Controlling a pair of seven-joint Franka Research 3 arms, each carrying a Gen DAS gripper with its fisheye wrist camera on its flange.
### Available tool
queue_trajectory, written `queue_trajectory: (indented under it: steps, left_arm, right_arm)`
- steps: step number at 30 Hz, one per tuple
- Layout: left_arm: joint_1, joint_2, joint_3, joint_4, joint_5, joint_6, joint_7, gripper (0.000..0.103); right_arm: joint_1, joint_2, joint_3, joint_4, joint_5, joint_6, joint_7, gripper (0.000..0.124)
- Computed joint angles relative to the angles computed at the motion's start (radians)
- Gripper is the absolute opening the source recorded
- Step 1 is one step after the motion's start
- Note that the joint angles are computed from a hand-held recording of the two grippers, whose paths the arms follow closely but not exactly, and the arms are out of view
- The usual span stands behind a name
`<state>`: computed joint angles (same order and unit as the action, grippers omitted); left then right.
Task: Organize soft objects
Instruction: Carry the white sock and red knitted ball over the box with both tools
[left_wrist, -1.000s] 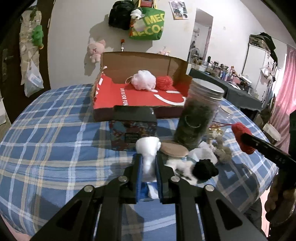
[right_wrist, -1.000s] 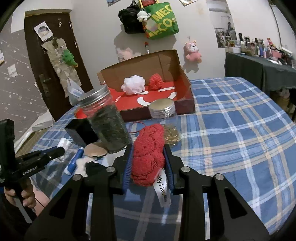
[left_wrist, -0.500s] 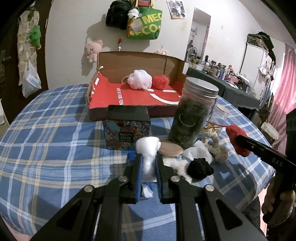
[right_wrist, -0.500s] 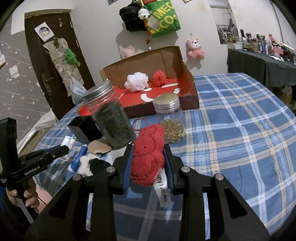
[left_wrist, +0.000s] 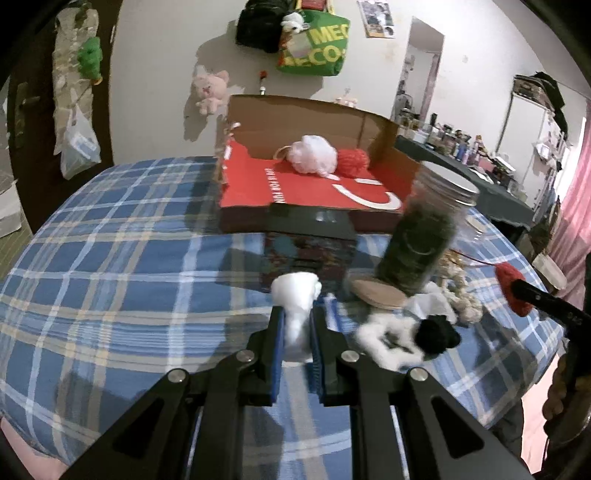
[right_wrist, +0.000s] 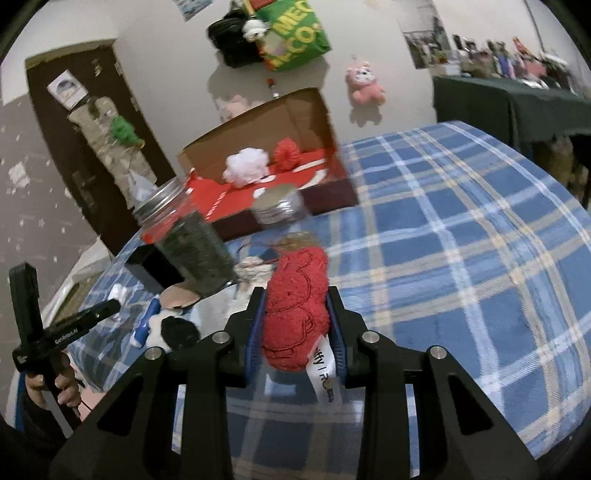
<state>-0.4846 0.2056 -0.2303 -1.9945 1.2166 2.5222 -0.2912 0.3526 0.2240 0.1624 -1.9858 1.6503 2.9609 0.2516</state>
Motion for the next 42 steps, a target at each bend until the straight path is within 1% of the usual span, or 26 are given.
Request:
queue_trajectory:
  steps: [10, 13, 15, 16, 20, 22, 25, 28, 34, 42]
  left_arm:
    - [0.060, -0.041, 0.014, -0.063, -0.051, 0.040, 0.015, 0.015]
    - [0.081, -0.038, 0.019, -0.064, -0.068, 0.056, 0.049, 0.015]
    - [0.091, -0.032, 0.023, -0.061, -0.077, 0.070, 0.073, 0.015]
    - [0.098, -0.030, 0.026, -0.061, -0.079, 0.087, 0.085, 0.015]
    - [0.111, -0.022, 0.038, -0.053, -0.082, 0.116, 0.124, 0.015]
    - [0.117, -0.018, 0.043, -0.049, -0.081, 0.131, 0.141, 0.015]
    - [0.128, -0.010, 0.053, -0.042, -0.075, 0.170, 0.159, 0.015]
    - [0.137, 0.006, 0.062, -0.029, -0.073, 0.209, 0.185, 0.015]
    - [0.139, 0.027, 0.078, -0.012, -0.111, 0.238, 0.243, 0.015]
    - [0.136, 0.014, 0.089, -0.007, -0.082, 0.253, 0.269, 0.015]
  right_arm:
    - [-0.041, -0.006, -0.033, 0.004, 0.047, -0.010, 0.043, 0.030]
    - [-0.054, 0.011, -0.039, 0.026, 0.027, -0.027, 0.081, 0.030]
    - [-0.055, 0.028, -0.037, 0.048, 0.018, -0.006, 0.083, 0.030]
    - [-0.059, 0.038, -0.037, 0.058, -0.010, -0.011, 0.107, 0.030]
    - [-0.082, 0.074, -0.027, 0.102, -0.082, -0.032, 0.174, 0.030]
    - [-0.103, 0.089, -0.017, 0.125, -0.095, -0.061, 0.190, 0.030]
    - [-0.128, 0.111, -0.001, 0.158, -0.086, -0.104, 0.176, 0.030]
    - [-0.136, 0.136, 0.011, 0.195, -0.094, -0.136, 0.160, 0.030]
    - [-0.129, 0.183, 0.034, 0.257, -0.159, -0.106, 0.173, 0.030]
    - [-0.131, 0.215, 0.073, 0.302, -0.237, -0.042, 0.138, 0.030]
